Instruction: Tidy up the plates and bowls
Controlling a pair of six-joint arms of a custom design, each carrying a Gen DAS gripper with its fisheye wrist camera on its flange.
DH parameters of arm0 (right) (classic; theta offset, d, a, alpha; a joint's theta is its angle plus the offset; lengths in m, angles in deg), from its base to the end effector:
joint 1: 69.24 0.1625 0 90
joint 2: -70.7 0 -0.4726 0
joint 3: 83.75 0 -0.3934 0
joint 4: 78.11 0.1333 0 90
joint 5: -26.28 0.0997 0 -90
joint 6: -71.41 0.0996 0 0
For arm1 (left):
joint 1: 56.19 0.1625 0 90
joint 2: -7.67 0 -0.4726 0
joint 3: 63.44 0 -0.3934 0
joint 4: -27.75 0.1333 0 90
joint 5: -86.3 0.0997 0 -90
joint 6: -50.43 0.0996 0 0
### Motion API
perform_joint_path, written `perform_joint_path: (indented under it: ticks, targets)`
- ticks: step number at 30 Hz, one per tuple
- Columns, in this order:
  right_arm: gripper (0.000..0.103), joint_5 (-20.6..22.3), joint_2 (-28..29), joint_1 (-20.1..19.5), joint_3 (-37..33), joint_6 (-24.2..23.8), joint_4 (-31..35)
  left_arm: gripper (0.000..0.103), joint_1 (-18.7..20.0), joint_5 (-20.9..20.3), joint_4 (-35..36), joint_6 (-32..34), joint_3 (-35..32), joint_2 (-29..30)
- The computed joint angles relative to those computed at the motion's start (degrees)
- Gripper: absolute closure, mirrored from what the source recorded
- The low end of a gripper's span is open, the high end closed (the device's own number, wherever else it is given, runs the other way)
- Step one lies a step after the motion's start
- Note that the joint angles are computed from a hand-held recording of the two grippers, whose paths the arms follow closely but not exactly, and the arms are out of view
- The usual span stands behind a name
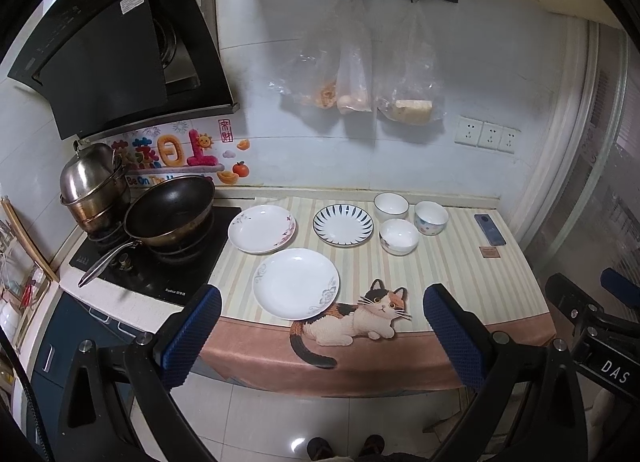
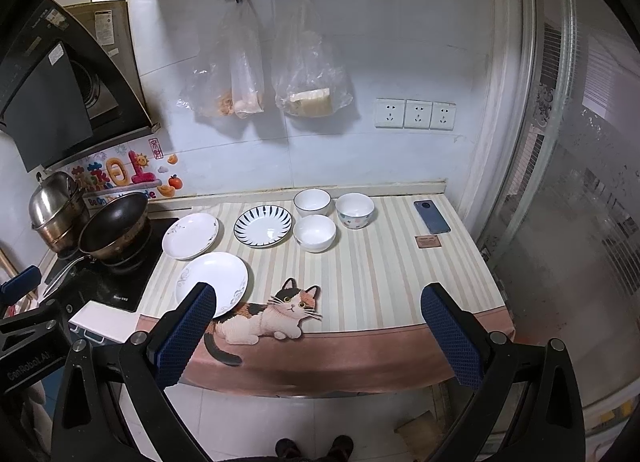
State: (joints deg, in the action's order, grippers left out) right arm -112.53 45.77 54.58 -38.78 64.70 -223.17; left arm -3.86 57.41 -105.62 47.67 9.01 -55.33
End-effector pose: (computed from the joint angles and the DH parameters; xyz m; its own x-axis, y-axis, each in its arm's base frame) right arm 0.5591 -0.7297 0.2304 -0.7288 -0.0872 0.6791 -0.5447 0.6748 -0.4979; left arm -0.2607 -0.6985 0.5347 -0.7046 -0.1230 -0.6988 0.4737 0.6517 -0.5924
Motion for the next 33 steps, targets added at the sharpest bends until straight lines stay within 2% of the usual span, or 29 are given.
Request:
perform_joint_path:
  ticks: [11,21,33]
  targets:
    - [0.0,-0.2,1.1,0.1,-2.2,0.5,2.2,0.0,0.2,-0.3,-1.1,0.9,0.1,0.3]
    - [0.0,-0.3,1.7,0.2,-2.8,-0.4,1.2,0.0,0.1,-0.1,-3.9,2.4,0.8,0.5]
    - [0.0,-0.3,1.8,0.1,-3.1,-0.6,0.9,0.0,0.1,-0.3,-3.9,2.5,1.0,0.2]
